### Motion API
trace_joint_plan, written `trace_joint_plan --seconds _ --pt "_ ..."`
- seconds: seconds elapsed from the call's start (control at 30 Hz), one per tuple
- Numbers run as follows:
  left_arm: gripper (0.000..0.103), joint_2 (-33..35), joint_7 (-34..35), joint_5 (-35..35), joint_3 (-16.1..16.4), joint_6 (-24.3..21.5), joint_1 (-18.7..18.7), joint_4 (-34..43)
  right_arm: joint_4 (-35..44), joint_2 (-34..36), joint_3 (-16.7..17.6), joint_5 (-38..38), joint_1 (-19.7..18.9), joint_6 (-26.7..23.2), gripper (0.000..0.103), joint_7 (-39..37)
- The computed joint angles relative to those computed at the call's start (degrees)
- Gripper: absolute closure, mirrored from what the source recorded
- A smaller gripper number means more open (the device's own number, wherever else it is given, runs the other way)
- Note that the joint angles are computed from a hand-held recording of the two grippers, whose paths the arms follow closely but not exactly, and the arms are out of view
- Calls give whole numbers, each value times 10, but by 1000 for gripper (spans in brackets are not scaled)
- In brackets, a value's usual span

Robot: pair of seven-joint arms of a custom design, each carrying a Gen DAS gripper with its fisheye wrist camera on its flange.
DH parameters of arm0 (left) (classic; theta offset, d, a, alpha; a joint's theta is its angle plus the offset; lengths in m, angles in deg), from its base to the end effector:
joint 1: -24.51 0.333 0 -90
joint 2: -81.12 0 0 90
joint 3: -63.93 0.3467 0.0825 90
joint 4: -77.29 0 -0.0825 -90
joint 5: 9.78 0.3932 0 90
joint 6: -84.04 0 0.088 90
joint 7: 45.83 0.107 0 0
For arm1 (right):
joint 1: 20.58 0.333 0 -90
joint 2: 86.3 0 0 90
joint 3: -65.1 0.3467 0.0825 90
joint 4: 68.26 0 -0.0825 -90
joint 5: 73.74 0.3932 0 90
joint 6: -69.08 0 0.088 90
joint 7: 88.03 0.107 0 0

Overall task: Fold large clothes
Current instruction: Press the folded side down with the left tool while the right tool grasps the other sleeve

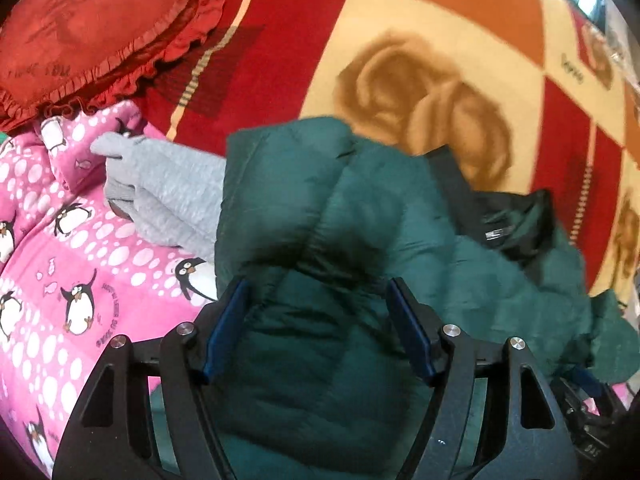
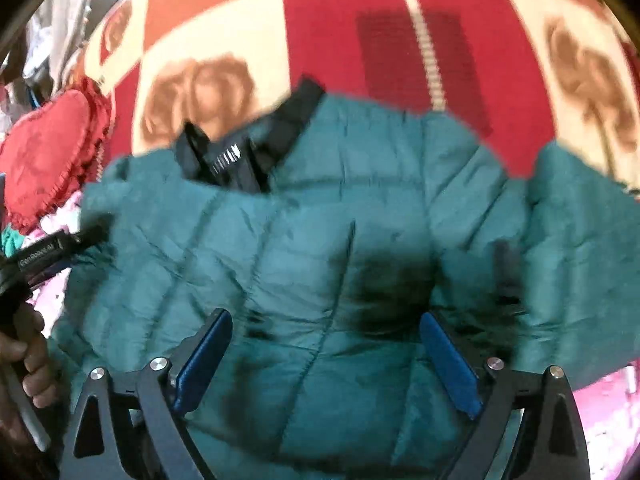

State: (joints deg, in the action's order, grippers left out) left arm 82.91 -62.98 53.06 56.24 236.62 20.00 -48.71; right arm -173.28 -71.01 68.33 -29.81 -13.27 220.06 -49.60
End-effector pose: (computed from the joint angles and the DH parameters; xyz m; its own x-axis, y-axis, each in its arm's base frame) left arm 0.5515 -0.1450 0.4288 0.5981 -0.7626 0.2465 -0.4745 -0.5848 -0.6579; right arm 0.6711 0.1038 0.4653 0.5202 -0.8405 -0.1517 -0.6877 -0.3068 -0.6580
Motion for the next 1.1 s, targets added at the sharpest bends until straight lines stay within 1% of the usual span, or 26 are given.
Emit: trace_joint_plan --seconds 0.03,0.07,0.1,0.13,0.17,0.2,0.23,0.3,0.37,0.4,0.5,0.53,0.57,0.63,0.67,0.7,0.73,0.77,0.8,0.83,0.87,0.9,0.97,1.0,1.1 --pt "32 -4 3 -3 -2 2 -2 -3 -6 -9 3 12 -6 -10 9 -7" --pt "32 -2 26 -20 -4 4 -3 -2 -6 -10 2 11 -8 -28 9 -6" --pt "32 7 51 -40 -8 -5 -7 7 0 -3 -6 -12 -5 -47 8 9" --pt "31 24 112 -83 -13 -28 -10 20 8 10 -17 -55 6 -62 6 40" --pt "30 44 145 -108 -18 -52 -18 45 25 31 -29 -103 20 -82 5 81" --pt "29 56 171 -120 -17 -61 -22 53 37 43 -30 -114 17 -104 5 93" --pt "28 58 174 -123 -14 -64 -24 58 36 39 -25 -96 8 -101 5 89" --pt "29 46 161 -125 -9 -66 -30 54 32 26 -30 -101 5 -83 6 109" --pt "29 25 126 -110 -5 -49 -32 39 11 6 -32 -77 -7 -10 6 97" --pt "29 9 98 -93 -4 -40 -32 28 3 1 -39 -67 -15 39 6 100" --pt "29 -20 63 -70 -13 -49 -32 9 9 8 -48 -19 -57 114 6 95" --pt "29 -28 58 -68 -15 -51 -32 4 13 14 -55 -13 -69 132 6 103" --pt "29 -32 60 -71 -17 -50 -31 1 20 23 -59 1 -90 147 6 104" --pt "29 -36 61 -74 -22 -49 -30 0 39 37 -50 44 -132 155 6 86" --pt "29 -34 62 -78 -24 -53 -30 2 60 52 -60 51 -146 154 6 107" --pt "29 -30 64 -81 -25 -56 -30 7 84 65 -63 60 -166 136 6 125" --pt "29 -27 63 -80 -25 -55 -29 10 116 82 -59 77 -194 99 6 133" --pt "29 -23 60 -77 -25 -58 -29 15 144 93 -55 83 -220 51 6 140" --pt "29 -22 53 -72 -26 -64 -31 18 187 118 -48 96 -250 -15 7 149" --pt "29 -22 46 -64 -27 -69 -32 19 218 136 -39 108 -274 -68 8 149" --pt "29 -21 45 -61 -27 -72 -33 20 248 159 -27 134 -297 -120 8 146" --pt "29 -20 46 -61 -27 -74 -34 21 264 169 -24 137 -300 -140 8 149" --pt "29 -19 51 -66 -25 -76 -33 21 252 163 -5 189 -315 -133 8 114" --pt "29 -18 54 -71 -24 -77 -33 21 263 170 -2 202 -316 -138 8 122" --pt "29 -17 58 -82 -22 -78 -31 19 314 201 -5 204 -313 -151 8 151"
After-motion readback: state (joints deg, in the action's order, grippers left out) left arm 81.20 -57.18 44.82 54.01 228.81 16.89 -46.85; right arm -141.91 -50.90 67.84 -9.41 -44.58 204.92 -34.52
